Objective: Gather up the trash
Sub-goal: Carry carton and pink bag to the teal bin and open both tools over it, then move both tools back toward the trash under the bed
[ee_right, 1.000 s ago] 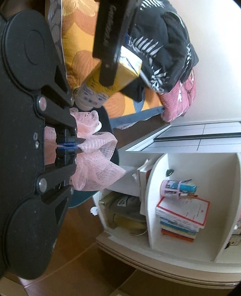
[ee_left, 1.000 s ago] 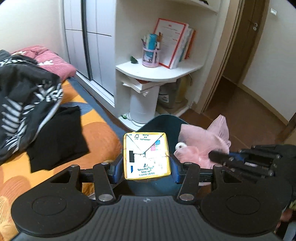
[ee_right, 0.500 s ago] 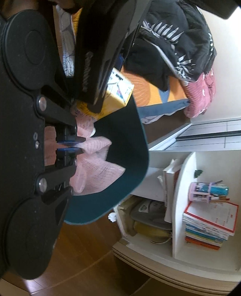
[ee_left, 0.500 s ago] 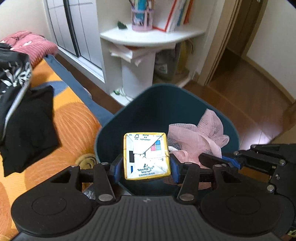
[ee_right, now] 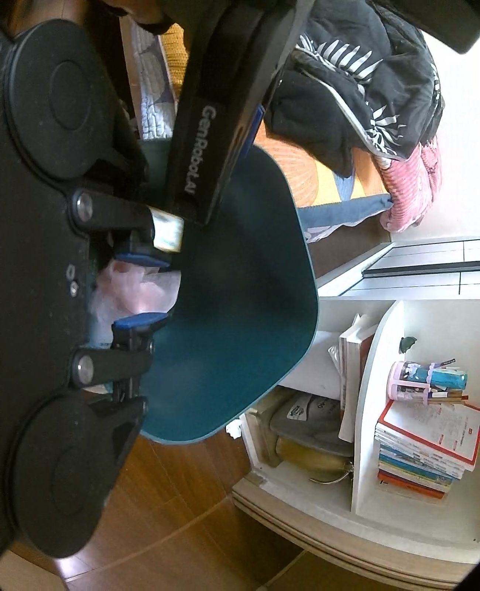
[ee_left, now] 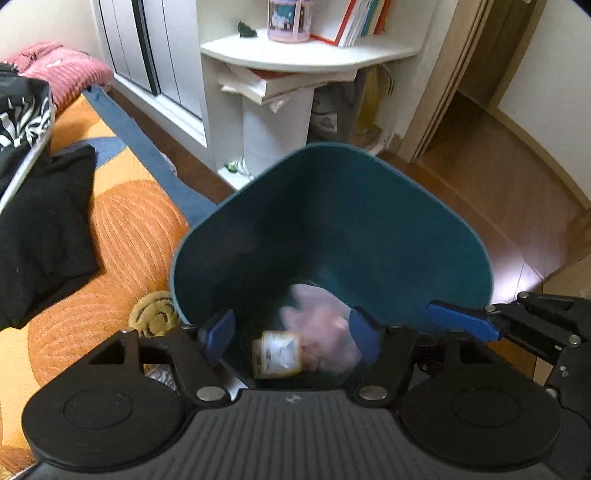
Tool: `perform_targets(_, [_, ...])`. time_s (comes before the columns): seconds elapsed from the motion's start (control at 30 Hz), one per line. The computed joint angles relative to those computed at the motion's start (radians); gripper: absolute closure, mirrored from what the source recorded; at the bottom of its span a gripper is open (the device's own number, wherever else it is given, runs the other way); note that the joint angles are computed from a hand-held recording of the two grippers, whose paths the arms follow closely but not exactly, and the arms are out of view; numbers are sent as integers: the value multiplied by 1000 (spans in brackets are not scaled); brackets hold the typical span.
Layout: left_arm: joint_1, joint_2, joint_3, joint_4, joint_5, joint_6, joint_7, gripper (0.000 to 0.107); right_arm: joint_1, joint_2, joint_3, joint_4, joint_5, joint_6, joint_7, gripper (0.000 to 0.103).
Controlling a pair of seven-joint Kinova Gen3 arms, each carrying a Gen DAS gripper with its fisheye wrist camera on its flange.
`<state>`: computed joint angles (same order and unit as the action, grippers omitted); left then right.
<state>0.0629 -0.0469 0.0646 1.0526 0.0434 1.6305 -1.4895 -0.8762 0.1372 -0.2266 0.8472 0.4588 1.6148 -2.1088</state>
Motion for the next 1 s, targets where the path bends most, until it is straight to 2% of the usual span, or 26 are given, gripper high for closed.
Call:
perform_targets(0.1, [3,-16,3,-11,-5,10,-5,39,-10,-5,-4,-17,5,16,-13,74])
perform_targets(0.17, [1,-29,-1,-17,0,17,-10,39,-18,-15,-8,-24,12,21,-22,68])
perform_targets(0.4, [-21,-90,-23,-59,25,78,-21,39,-78,-28,-39,-97,68,72,-37,66])
perform_targets(0.67, [-53,-164,-70,-133,58,174,-47,39,-237,-3,-49,-239,176,164,-24,64])
perform_targets(0.87, [-71,-212,-147,-198,83,259,-88,39,-392,32,-12,-351,231,213,-1,64])
perform_targets(0.93, [-75,-227,-178,-216,86,287,-104,39,-419,50,-46,-391,268,228,11,63])
perform_targets(1.0, [-73,-243,-220,-232,91,316,-127,39,-420,77,-137,-439,331,246,12,63])
